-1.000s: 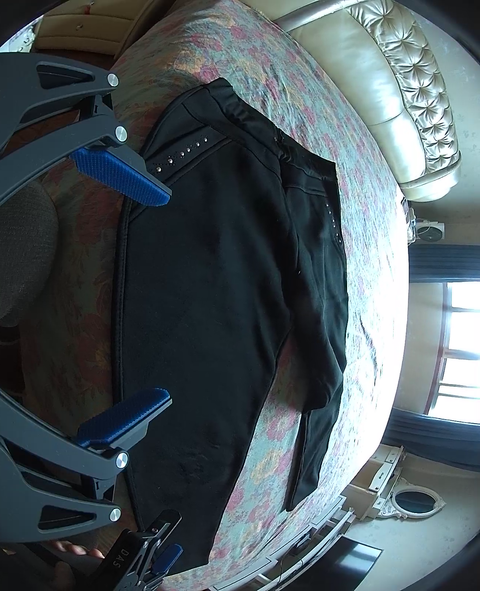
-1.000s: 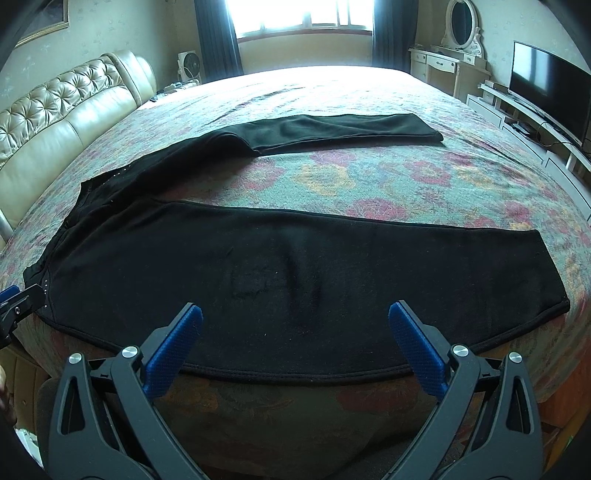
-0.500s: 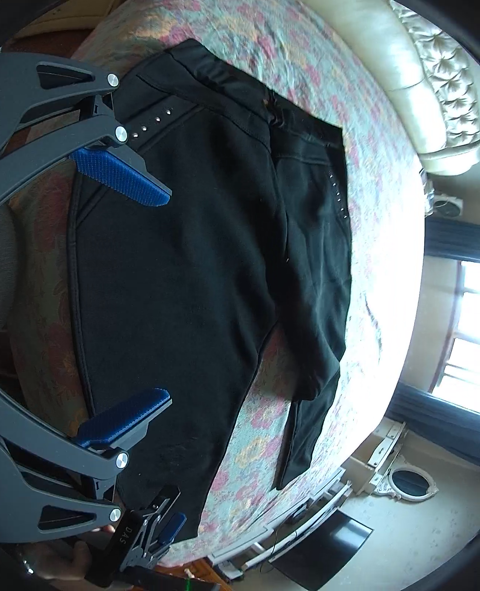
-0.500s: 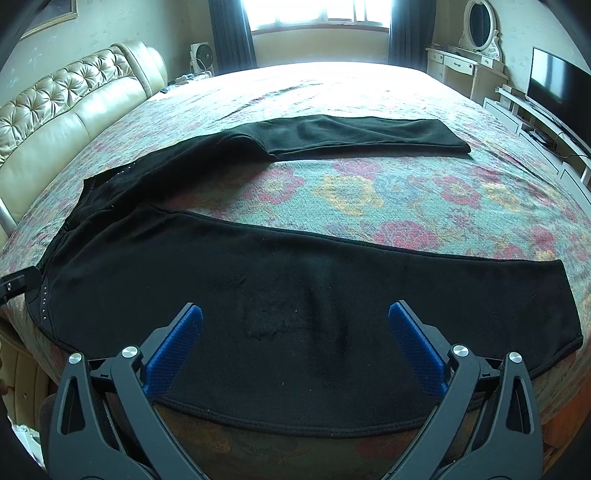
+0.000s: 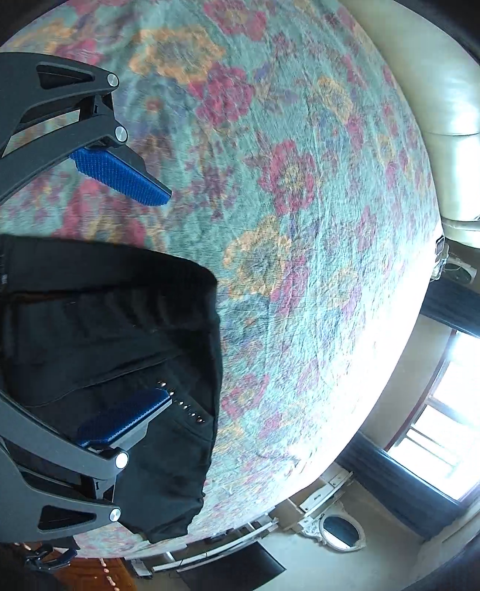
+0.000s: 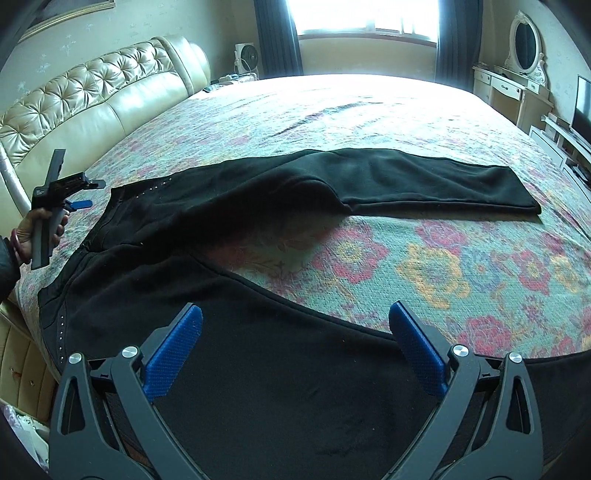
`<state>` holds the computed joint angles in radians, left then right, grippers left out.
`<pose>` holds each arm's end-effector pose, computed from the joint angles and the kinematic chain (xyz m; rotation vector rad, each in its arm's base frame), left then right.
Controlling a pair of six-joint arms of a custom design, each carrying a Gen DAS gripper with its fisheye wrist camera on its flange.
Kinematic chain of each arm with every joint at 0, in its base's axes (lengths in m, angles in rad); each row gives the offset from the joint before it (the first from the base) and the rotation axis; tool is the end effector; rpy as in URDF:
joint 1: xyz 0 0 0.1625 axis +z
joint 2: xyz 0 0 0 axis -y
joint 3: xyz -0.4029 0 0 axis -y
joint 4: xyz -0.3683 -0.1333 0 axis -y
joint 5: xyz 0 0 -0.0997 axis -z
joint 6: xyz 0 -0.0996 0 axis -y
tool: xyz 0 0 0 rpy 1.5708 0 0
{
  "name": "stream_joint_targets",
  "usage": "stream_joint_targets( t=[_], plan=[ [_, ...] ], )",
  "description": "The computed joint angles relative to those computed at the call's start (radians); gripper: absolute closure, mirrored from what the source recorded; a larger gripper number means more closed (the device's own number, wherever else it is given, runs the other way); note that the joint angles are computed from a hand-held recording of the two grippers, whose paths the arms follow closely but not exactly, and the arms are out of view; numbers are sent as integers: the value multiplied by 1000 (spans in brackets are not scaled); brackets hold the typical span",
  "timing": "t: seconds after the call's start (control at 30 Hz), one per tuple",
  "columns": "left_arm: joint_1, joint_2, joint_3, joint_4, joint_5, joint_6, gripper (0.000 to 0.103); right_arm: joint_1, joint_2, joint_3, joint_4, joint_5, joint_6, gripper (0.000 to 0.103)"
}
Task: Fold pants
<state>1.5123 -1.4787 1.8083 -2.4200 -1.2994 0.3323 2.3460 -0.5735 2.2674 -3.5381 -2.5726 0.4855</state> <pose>0.1293 -0.5282 0.4107 0.4327 2.6966 -0.6678 0.3178 -0.2538 -0.0092 0.1600 -2.2918 0.9938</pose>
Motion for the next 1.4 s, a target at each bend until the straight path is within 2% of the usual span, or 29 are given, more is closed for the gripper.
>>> stream_joint_targets(
  t=[0.07,0.17,0.23,0.33,0.47,0.5,0.53,0.57,0.67,0.77,0.9,0.97,1.0,1.03,1.07,1.1,1.2,1.27,1.3,1.33,1.37,1.4],
  plan=[
    [23,55,-48,3,-35,20,4,-21,3,-9,-18,14,-38,2],
    [33,99,-82,12,-51,78,4,-41,0,-20,-26,18,-66,2],
    [56,123,-125,65,-117,124,4,-57,-4,-18,-50,41,-90,2],
    [91,131,-161,161,-257,174,4,-78,-10,-16,-74,72,-107,2],
    [93,136,-160,179,-251,188,8,-110,-25,-11,-96,124,-142,2],
    [92,135,-157,176,-246,191,37,-117,-30,-9,-100,137,-158,2],
    [88,145,-167,183,-209,187,82,-126,-37,-8,-98,150,-174,2],
    [88,154,-174,188,-184,178,83,-137,-44,-9,-102,167,-195,2],
    [93,163,-186,217,-193,183,86,-185,-91,-11,-94,255,-301,2],
    [90,165,-183,214,-174,187,86,-258,-155,-47,-54,365,-484,2],
    [88,170,-180,201,-170,174,86,-368,-207,-206,160,406,-674,2],
    [93,171,-178,191,-179,178,86,-412,-188,-317,264,393,-759,3],
    [97,174,-177,183,-182,182,86,-432,-171,-375,325,381,-792,7],
    [97,175,-176,178,-181,180,86,-453,-153,-436,404,382,-819,18],
    [99,174,-179,183,-180,176,86,-467,-130,-497,490,369,-838,35],
    [94,175,-181,186,-173,166,86,-479,-106,-549,566,351,-860,39],
    [74,178,-182,192,-130,162,86,-489,-27,-667,722,279,-977,38],
    [62,178,-172,174,-104,167,86,-484,21,-709,719,220,-1061,24],
    [57,178,-163,158,-95,173,86,-489,21,-718,749,231,-1057,25],
    [55,179,-155,138,-91,175,86,-506,6,-722,818,283,-1011,55],
    [55,180,-150,125,-90,169,86,-522,-14,-718,866,340,-958,69],
    [56,180,-147,119,-92,165,86,-519,-27,-710,873,356,-946,79]
  ],
)
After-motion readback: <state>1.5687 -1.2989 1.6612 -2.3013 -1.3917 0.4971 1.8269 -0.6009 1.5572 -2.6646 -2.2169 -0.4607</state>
